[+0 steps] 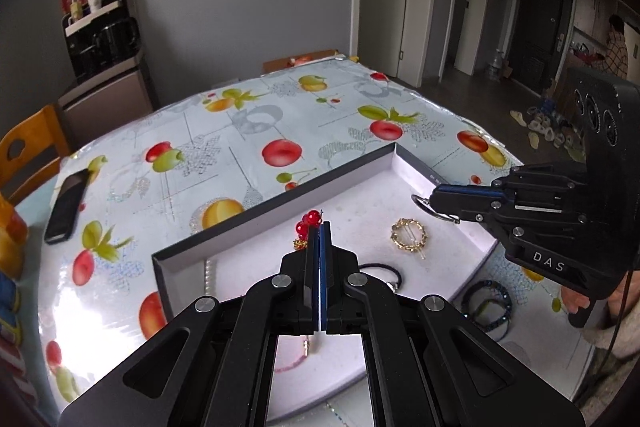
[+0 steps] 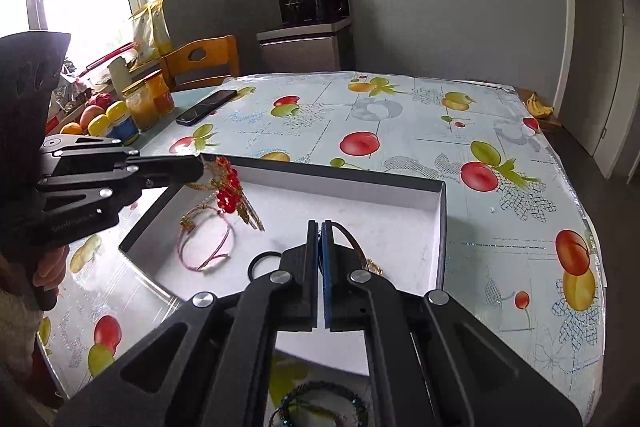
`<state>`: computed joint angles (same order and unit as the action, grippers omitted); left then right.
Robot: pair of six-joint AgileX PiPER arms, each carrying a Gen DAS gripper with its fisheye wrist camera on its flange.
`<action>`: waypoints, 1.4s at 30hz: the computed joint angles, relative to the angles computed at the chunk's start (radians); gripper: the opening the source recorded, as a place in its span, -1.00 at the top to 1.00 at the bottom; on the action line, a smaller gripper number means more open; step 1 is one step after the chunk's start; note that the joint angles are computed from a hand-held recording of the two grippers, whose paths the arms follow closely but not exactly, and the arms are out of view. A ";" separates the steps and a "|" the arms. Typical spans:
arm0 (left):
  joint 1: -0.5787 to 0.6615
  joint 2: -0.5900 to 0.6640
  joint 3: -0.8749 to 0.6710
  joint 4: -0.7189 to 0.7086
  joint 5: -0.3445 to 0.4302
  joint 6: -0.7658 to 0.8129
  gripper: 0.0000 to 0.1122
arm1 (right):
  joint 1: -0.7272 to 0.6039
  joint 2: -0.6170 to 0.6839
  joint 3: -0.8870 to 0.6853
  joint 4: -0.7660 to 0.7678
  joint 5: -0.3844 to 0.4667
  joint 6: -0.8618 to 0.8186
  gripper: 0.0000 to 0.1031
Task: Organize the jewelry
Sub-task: 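Release the necklace in the box with left tool while right tool carries the bangles, then withdraw both open tools from the box toward the bracelets on the table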
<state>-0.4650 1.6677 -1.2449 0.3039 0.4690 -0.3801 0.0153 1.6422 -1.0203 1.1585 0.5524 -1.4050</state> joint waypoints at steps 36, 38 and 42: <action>0.075 0.173 -0.106 0.063 0.129 -0.109 0.48 | 0.096 0.174 -0.208 -0.338 -0.089 0.412 0.60; 0.066 0.141 -0.074 0.076 0.122 -0.128 0.40 | 0.081 0.146 -0.187 -0.315 -0.080 0.398 0.46; 0.035 0.068 -0.002 0.129 0.119 -0.193 0.28 | 0.053 0.087 -0.134 -0.275 -0.078 0.361 0.20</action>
